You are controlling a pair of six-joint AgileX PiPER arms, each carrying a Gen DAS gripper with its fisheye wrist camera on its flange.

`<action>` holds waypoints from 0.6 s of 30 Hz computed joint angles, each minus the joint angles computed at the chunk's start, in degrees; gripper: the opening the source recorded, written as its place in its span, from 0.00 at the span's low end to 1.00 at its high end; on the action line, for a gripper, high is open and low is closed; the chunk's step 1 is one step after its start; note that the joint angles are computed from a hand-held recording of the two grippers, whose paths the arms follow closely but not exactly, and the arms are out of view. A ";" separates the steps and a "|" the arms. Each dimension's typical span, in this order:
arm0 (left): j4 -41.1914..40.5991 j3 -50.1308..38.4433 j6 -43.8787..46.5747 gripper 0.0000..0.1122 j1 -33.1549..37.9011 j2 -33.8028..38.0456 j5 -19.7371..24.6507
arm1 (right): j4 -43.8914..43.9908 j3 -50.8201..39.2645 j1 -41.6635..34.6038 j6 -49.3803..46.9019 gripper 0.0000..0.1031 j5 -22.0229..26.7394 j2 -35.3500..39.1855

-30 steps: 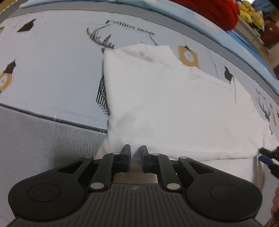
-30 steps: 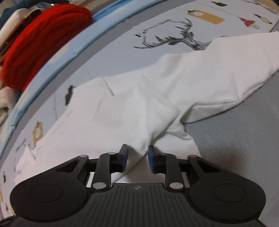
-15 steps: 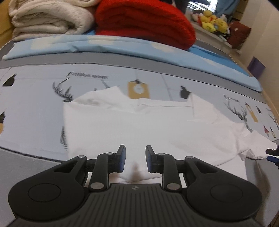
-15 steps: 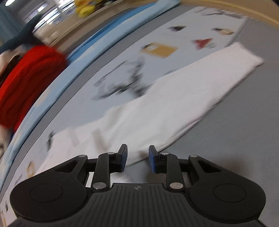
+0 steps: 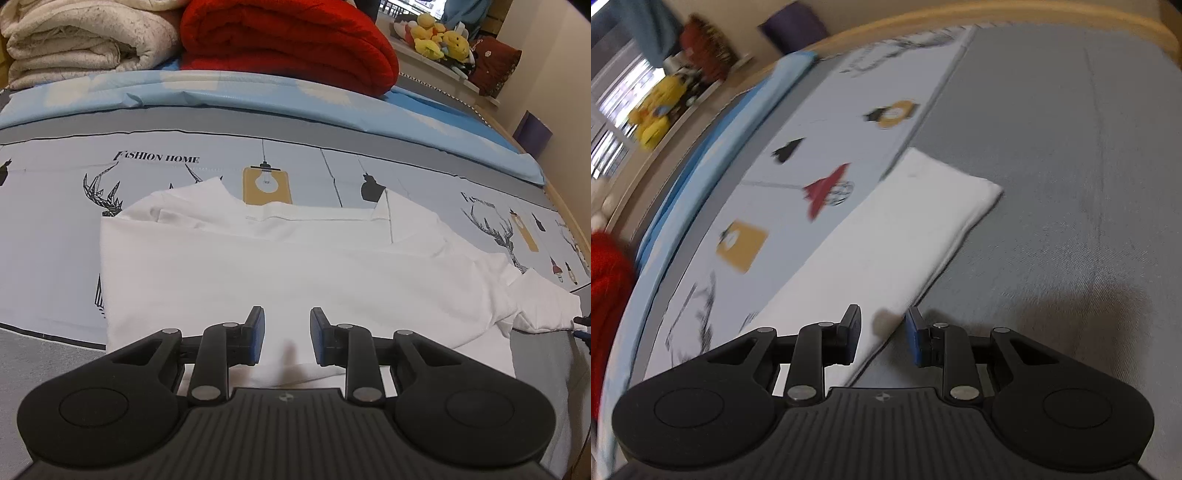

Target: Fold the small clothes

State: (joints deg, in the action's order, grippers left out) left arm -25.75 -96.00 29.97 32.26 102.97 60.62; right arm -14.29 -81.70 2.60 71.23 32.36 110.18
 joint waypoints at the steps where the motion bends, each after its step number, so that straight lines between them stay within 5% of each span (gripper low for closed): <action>1: -0.09 -0.10 0.03 0.26 0.16 0.08 0.09 | -0.02 0.07 -0.39 0.60 0.27 -0.40 0.63; 6: -0.75 -1.85 -0.48 0.26 1.19 0.91 1.11 | -5.62 -0.07 0.21 8.07 0.26 -2.66 2.37; 7: -0.95 -2.24 -0.45 0.26 1.49 1.00 1.37 | -8.40 -0.32 0.93 10.67 0.15 -1.97 2.45; 8: -1.15 -2.63 -0.35 0.26 1.86 1.08 1.60 | -11.12 -0.76 1.64 13.03 0.05 -0.93 2.64; 13: -1.96 -5.68 -0.33 0.26 4.73 2.04 3.44 | -28.11 -10.16 10.20 18.37 0.04 11.66 4.17; 18: -2.04 -12.62 -3.82 0.26 9.10 5.10 6.88 | -37.37 -27.38 25.58 6.33 0.04 16.68 7.19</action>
